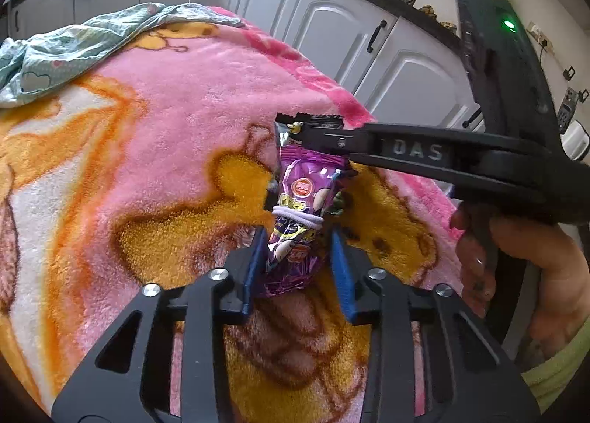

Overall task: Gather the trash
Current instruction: 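Carry both packets over the yellow bin and open both tools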

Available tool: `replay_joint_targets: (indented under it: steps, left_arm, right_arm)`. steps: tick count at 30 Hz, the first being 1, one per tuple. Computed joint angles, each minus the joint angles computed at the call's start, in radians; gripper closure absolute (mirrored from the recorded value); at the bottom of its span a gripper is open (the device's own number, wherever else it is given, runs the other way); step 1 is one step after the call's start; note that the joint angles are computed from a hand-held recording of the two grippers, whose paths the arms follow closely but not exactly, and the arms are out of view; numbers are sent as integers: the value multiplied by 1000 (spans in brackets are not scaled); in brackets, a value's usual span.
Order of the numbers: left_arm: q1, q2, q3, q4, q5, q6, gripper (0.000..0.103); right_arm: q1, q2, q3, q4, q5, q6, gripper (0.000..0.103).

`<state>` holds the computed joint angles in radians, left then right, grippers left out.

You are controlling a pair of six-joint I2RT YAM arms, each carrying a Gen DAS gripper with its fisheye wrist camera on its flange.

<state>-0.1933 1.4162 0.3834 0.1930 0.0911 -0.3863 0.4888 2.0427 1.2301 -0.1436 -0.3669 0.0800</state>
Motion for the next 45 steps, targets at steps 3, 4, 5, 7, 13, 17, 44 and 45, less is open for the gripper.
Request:
replay_joint_targets:
  steps: [3,4,5,7,13,17,44,45]
  left_arm:
    - [-12,-35,-14,-15,0,-11,82]
    - [-22,-54,-20,-22,-7,-14,82]
    - [-36,-76,-26,-31,-17,-19,83]
    - [-58,-112,-32,-47,-26,-26,83]
    - [-189,-235,-13,-134,-108,-71,83]
    - [-296,-271,41,-179,-161,-98,83]
    - [-747,251,607,-144,-267,-119,83]
    - [-752,294,642,-144,-258,-121,83]
  right_arm:
    - [-12,-77,-86,37,3,-14,91]
    - [-18,-107,-118,51,6,-17,91]
    - [-26,-134,-145,61,2,-20,91]
    - [-49,-195,-206,79,-9,-26,91]
    - [-163,-429,-396,103,-71,-64,91]
    - [-263,-600,-492,64,-120,-113,91]
    - [-1259,-844,-572,-290,-504,-674,91]
    - [-1278,-816,-572,-269,-494,-678,91]
